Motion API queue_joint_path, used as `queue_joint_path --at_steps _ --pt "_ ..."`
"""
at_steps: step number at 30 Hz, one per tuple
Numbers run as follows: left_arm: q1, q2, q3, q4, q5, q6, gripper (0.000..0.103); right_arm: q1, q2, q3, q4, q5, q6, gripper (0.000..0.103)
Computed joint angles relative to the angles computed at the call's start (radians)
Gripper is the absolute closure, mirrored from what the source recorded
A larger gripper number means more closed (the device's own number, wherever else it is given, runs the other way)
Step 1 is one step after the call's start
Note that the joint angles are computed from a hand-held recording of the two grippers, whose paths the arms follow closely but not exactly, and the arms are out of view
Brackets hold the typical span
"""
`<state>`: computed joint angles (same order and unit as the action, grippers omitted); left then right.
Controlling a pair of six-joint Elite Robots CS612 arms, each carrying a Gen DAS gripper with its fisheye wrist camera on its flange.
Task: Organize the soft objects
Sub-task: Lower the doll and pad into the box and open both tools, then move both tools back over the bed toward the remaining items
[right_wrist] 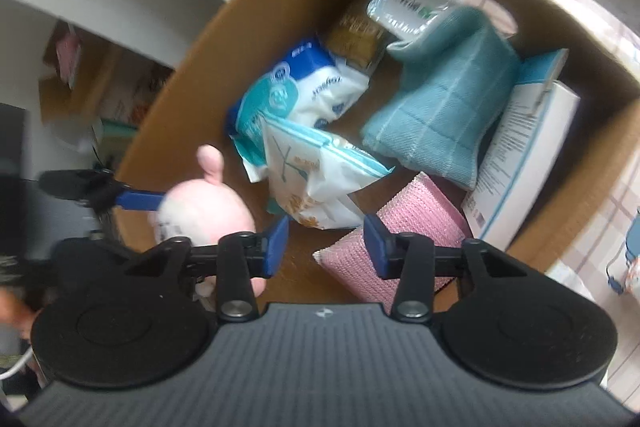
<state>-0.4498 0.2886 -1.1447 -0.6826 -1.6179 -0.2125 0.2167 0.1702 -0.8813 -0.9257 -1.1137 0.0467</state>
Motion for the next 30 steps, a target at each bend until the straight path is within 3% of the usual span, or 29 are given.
queue_joint_path --at_steps 7,18,21,25,30 --pt "-0.018 0.007 0.014 0.021 0.153 0.015 0.015 -0.006 0.038 -0.078 -0.005 0.037 0.085 0.057" --pt "-0.026 0.004 -0.016 0.03 0.186 0.003 0.015 -0.019 0.086 -0.174 -0.031 0.094 0.18 0.056" --pt "-0.026 -0.007 -0.018 0.005 0.17 -0.015 0.015 -0.028 0.116 -0.237 -0.068 0.123 0.266 0.049" --pt "-0.034 -0.028 -0.013 -0.027 0.157 -0.056 0.015 -0.042 0.165 -0.347 -0.153 0.138 0.424 0.029" --pt "-0.056 -0.052 -0.002 -0.063 0.168 -0.111 0.015 -0.07 0.211 -0.471 -0.183 0.144 0.56 0.027"
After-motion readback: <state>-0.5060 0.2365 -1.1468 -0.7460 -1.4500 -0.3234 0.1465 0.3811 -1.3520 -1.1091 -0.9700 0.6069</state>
